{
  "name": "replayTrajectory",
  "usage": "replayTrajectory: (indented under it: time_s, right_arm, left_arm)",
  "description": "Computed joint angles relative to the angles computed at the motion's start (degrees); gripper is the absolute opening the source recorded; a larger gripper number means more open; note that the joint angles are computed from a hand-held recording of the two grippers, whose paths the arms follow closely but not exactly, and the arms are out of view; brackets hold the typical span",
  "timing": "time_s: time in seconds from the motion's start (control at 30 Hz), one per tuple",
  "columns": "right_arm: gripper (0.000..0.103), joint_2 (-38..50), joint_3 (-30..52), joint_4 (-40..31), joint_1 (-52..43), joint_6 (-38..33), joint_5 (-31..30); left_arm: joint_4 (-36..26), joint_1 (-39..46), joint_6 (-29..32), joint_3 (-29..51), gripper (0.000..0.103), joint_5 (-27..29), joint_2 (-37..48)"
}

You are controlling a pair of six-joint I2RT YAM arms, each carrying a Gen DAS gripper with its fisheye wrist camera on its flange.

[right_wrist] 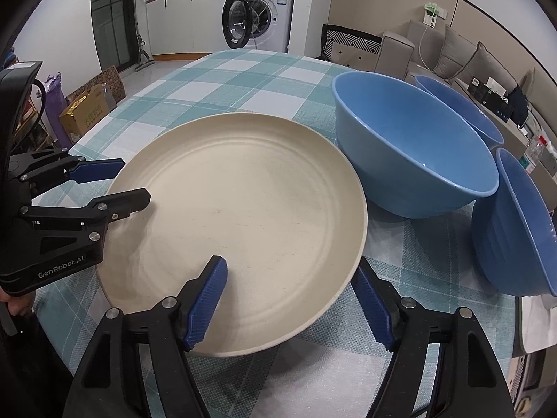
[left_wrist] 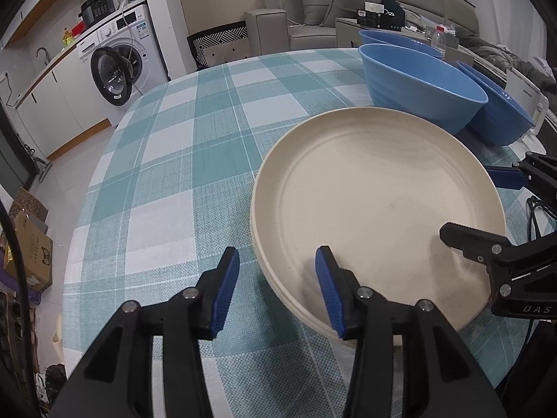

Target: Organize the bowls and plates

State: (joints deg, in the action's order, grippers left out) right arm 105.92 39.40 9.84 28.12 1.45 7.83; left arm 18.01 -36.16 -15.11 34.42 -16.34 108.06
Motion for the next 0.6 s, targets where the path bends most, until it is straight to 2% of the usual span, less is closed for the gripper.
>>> replayTrajectory:
  time_s: [0.43, 0.6]
  right_arm:
    - [0.078, -0.07, -0.12, 0.21, 0.48, -0.36, -1.63]
    - [0.089, 0.15, 0.28, -0.19, 0.06, -0.43, -1.61]
  left_arm:
    - [-0.34, 0.31, -0.58, 0.16, 0.048, -0.47, 0.06]
    - [-0.50, 0.88, -0.77, -0.19, 0.053, -0.53, -0.73]
